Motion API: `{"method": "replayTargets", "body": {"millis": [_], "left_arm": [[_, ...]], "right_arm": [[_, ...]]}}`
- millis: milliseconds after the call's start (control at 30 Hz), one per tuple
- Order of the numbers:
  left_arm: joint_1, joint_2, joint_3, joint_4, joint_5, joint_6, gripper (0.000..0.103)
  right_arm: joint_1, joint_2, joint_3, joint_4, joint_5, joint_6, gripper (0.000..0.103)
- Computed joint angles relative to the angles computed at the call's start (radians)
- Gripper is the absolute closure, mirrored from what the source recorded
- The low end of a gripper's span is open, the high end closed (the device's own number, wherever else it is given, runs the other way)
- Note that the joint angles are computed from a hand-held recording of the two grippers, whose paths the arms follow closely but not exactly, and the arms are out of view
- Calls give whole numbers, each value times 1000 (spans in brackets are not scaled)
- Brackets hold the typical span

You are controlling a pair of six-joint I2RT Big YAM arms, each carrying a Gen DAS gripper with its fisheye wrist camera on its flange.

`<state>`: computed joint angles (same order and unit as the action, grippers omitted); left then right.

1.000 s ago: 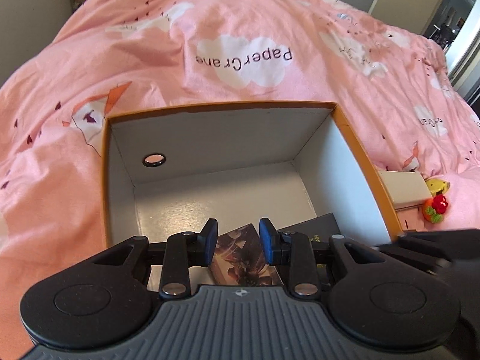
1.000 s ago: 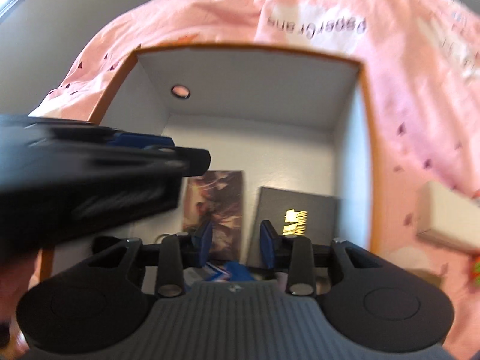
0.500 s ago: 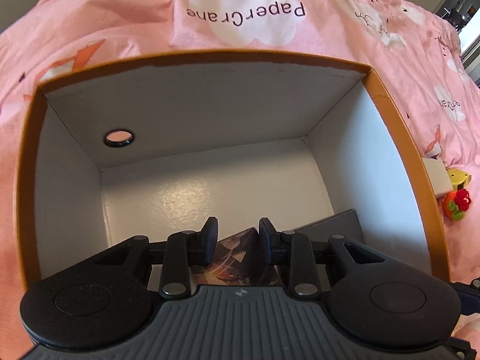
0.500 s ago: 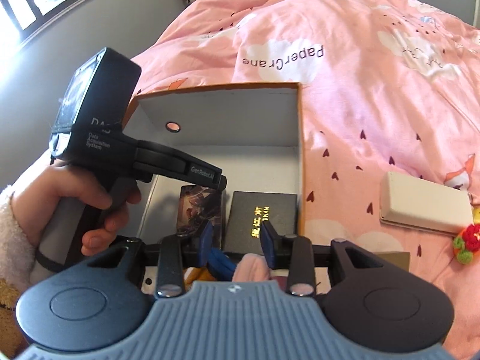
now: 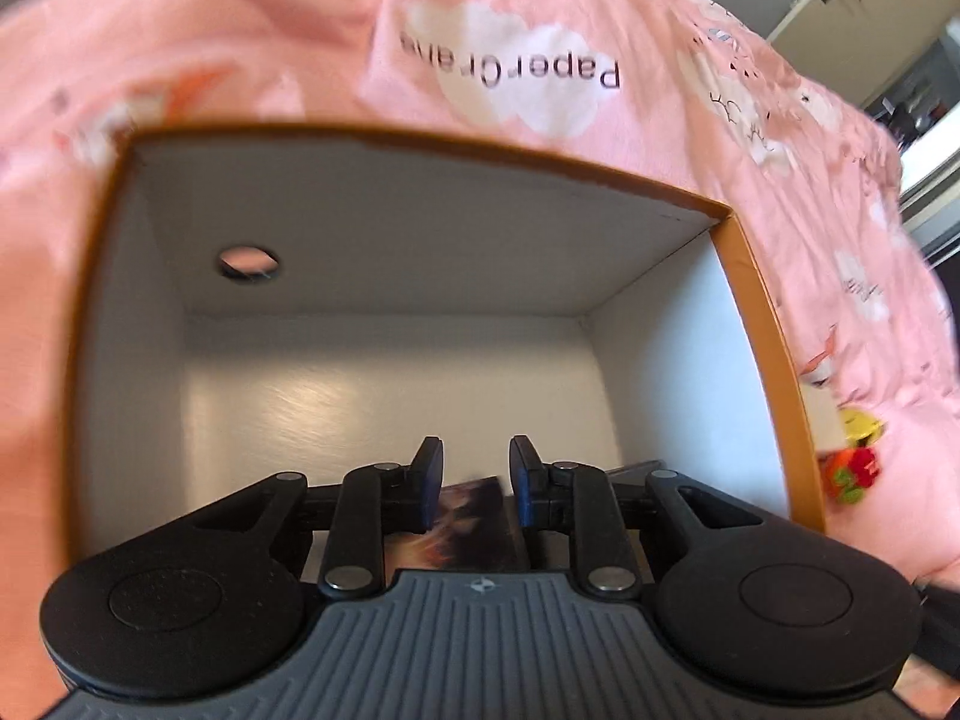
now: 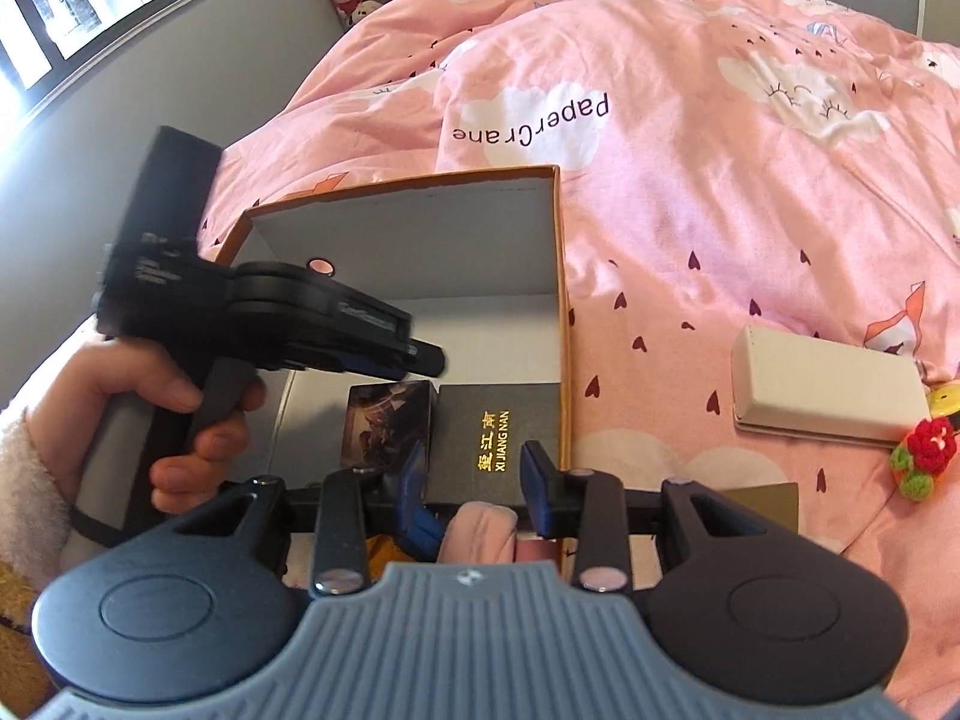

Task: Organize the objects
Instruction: 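Open the right tool to release the card and withdraw from the box, then move the right tool to the small brown box and grasp it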

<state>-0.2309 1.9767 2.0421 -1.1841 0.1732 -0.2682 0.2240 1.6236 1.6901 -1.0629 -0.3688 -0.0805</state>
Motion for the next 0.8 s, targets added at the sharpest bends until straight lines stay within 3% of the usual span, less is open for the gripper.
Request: {"method": "replayTargets", "body": {"millis": [133,200,267,433,700,800], "left_arm": [[-37,11,60,-125,-166,105,77],[-48,17,72,-158,-193,132,77],[-45,25,74,-178,-164,124,78],[-35,10,46,-144,-127,104,78],[-34,-4,24,-133,-131,82,78],[-42,-46,-24,-70,-149,76,78]], "right_arm": [[-4,-15,-20,35,14,19,67],[-12,-28,-35,59,4,44,67],[-20,-43,-50,81,-7,67,67],[-26,-70,-79,110,17,80,66],[-51,-73,-89,129,18,111,66],[-75,-96,-112,164,8,129,66]]}}
